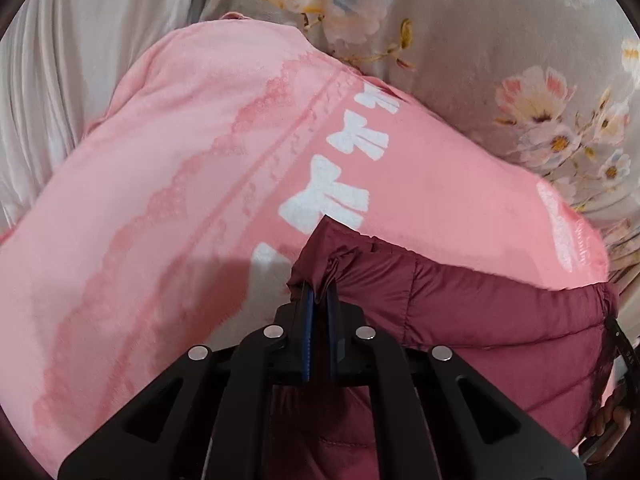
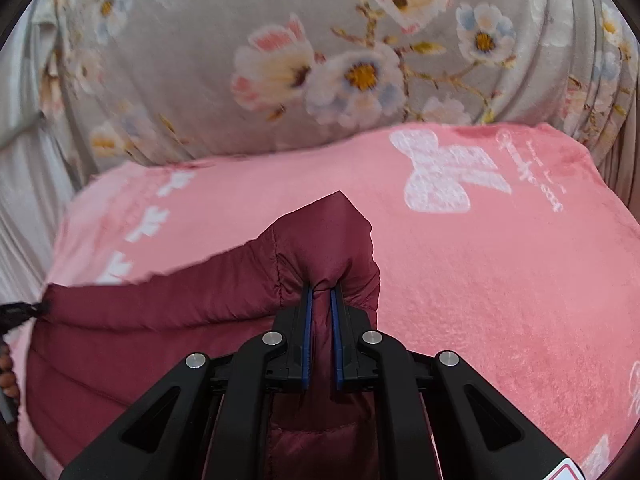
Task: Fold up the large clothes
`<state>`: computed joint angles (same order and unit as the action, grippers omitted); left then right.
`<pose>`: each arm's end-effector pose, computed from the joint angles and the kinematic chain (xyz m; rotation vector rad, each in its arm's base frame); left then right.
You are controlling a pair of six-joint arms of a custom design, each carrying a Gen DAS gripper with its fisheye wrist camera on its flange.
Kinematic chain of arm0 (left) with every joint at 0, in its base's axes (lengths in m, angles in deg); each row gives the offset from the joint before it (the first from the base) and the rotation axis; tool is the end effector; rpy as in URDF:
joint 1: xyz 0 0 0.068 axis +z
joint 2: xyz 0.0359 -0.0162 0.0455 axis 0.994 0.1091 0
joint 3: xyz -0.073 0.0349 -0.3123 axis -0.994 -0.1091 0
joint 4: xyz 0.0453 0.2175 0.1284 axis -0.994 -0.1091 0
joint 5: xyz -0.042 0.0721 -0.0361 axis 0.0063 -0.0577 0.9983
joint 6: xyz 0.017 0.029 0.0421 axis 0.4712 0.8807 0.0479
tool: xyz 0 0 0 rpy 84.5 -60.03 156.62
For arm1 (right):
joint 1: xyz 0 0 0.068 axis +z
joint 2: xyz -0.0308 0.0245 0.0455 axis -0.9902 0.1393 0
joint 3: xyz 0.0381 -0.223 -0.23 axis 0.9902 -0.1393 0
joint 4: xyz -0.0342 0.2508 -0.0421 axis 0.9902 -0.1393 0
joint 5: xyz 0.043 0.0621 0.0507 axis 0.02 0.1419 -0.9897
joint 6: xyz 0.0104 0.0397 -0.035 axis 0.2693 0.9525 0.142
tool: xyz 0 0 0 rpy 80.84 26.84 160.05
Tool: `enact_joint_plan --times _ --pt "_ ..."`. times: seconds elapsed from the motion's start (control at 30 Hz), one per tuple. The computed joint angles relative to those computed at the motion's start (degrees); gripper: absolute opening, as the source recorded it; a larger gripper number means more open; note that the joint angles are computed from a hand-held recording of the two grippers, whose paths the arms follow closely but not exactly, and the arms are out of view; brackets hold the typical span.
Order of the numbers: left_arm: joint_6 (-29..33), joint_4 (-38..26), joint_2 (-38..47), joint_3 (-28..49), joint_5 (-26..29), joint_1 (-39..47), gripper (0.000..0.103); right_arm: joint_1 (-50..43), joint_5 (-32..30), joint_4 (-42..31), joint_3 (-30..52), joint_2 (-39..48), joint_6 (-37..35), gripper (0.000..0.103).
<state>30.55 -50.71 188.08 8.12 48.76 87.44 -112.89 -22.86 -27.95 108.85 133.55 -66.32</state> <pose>0.3810 0.0158 0.2007 -0.0041 2.4953 -0.2970 0.2476 -0.1373 0.2123 0.4001 2.2775 -0.0028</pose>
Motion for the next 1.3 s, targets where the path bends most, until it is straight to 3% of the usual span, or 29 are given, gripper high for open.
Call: enact_joint_plan --times 0.17,0.5,0.77,0.8,0.83,0.9,1.03,1.13,1.2,1.3 --pt "0.0 3.1 7.5 1.2 -7.5 -3.7 0.003 -1.7 0.5 5.8 -1.2 11.7 0.8 0.008" --pt "-0.7 20.4 11.8 -6.8 -14.9 -5.3 0.003 -2.1 -1.1 12.3 -4.2 16.0 1.0 0.010" --pt "0.6 22.2 12.2 -7.4 -22.2 -8.3 0.004 -6.9 -10.1 11.6 -3.0 18.2 2.5 0.015" --pt "0.7 21.9 12.0 -7.3 -23.2 -8.4 0.009 -8.0 -11.6 11.0 -2.8 18.0 2.9 0.016" --pt "0.5 21.6 11.5 -7.5 -24.4 -8.4 0.021 -9.2 -12.4 10.0 -2.6 17.2 3.5 0.019" --pt "0.4 22.1 7.6 -9.9 -24.2 -7.0 0.030 -11.8 -12.8 8.9 -4.0 13.0 5.4 0.030" --pt "1.4 19.0 -3.1 -13.3 -21.7 -5.4 0.028 -11.3 -4.3 9.5 -10.0 -3.4 5.5 0.032" --pt "1.1 14.9 -11.1 -13.7 -20.2 -9.8 0.028 -3.7 -2.1 6.2 -11.5 -13.6 6.5 0.032" --pt "0.2 12.4 -13.2 -13.1 -19.2 -14.9 0.028 5.6 2.0 4.2 -11.6 -16.3 8.0 0.028" --pt "-3.1 9.7 -10.3 -11.6 -18.6 -22.8 0.029 20.6 9.4 5.1 -11.8 -13.7 10.2 0.019"
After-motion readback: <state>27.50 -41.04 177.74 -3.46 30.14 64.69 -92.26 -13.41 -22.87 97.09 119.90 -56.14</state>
